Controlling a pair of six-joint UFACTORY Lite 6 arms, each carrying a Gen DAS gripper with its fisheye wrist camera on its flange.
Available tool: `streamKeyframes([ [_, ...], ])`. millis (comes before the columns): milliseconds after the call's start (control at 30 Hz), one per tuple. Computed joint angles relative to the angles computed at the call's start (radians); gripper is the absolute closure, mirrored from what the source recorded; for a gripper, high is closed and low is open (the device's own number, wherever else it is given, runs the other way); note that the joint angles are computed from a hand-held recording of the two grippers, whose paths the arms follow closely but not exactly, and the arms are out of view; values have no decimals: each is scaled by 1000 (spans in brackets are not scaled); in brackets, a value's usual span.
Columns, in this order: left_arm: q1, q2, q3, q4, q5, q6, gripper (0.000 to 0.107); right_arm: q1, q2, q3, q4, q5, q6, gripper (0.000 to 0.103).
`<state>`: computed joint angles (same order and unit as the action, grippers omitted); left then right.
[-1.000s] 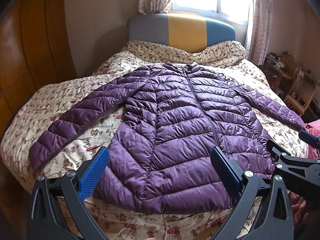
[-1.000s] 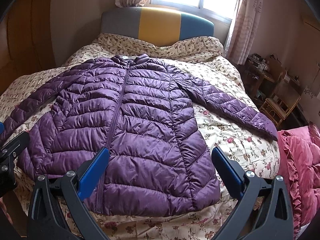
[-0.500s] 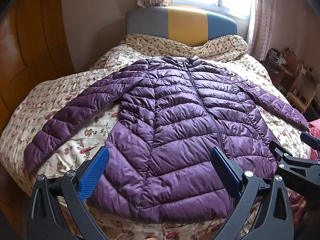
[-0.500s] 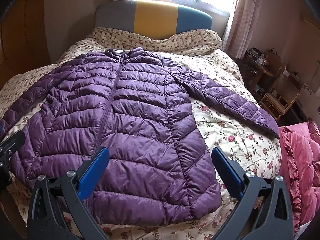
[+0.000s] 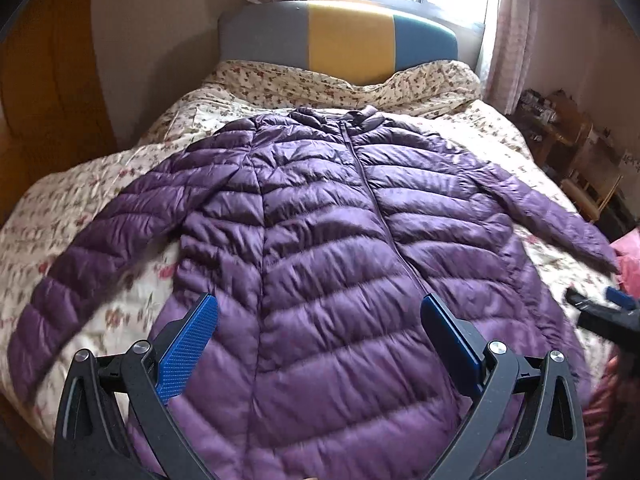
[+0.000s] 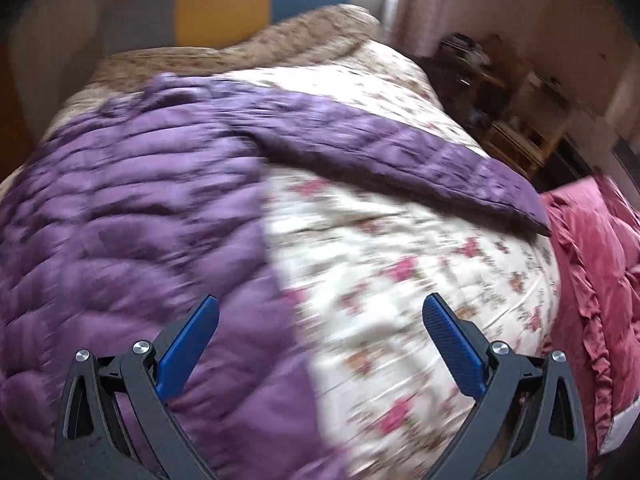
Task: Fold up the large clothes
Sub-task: 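Grasp the sleeve cuff with the right gripper and lift it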
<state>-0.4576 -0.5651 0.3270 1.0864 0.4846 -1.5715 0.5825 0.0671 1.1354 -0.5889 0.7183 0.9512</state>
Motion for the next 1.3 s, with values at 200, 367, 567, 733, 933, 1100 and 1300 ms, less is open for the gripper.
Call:
streamKeyframes([
  [200, 152, 306, 133, 372, -144, -259, 7, -295, 128, 69, -10, -46, -125, 2],
  [367, 224, 498, 242, 683, -179, -522, 7, -507, 254, 219, -4, -43, -183, 7],
  [567, 281, 665, 373, 897, -180, -688, 7, -666, 448, 514, 20, 39, -277, 20],
  [733, 320, 789, 493, 962, -186, -720, 7, -780, 711, 864, 109, 161, -388, 25],
  [933, 401, 936, 652, 1007, -288, -729, 7, -828, 846, 1001, 229, 196, -443, 25],
  [1100, 445, 1016, 737, 1028, -321, -724, 7, -838, 802, 916, 283, 118, -456, 47],
  [1300, 483, 1059, 776, 1107, -347, -789, 7, -771, 824, 972, 277, 137, -495, 92],
])
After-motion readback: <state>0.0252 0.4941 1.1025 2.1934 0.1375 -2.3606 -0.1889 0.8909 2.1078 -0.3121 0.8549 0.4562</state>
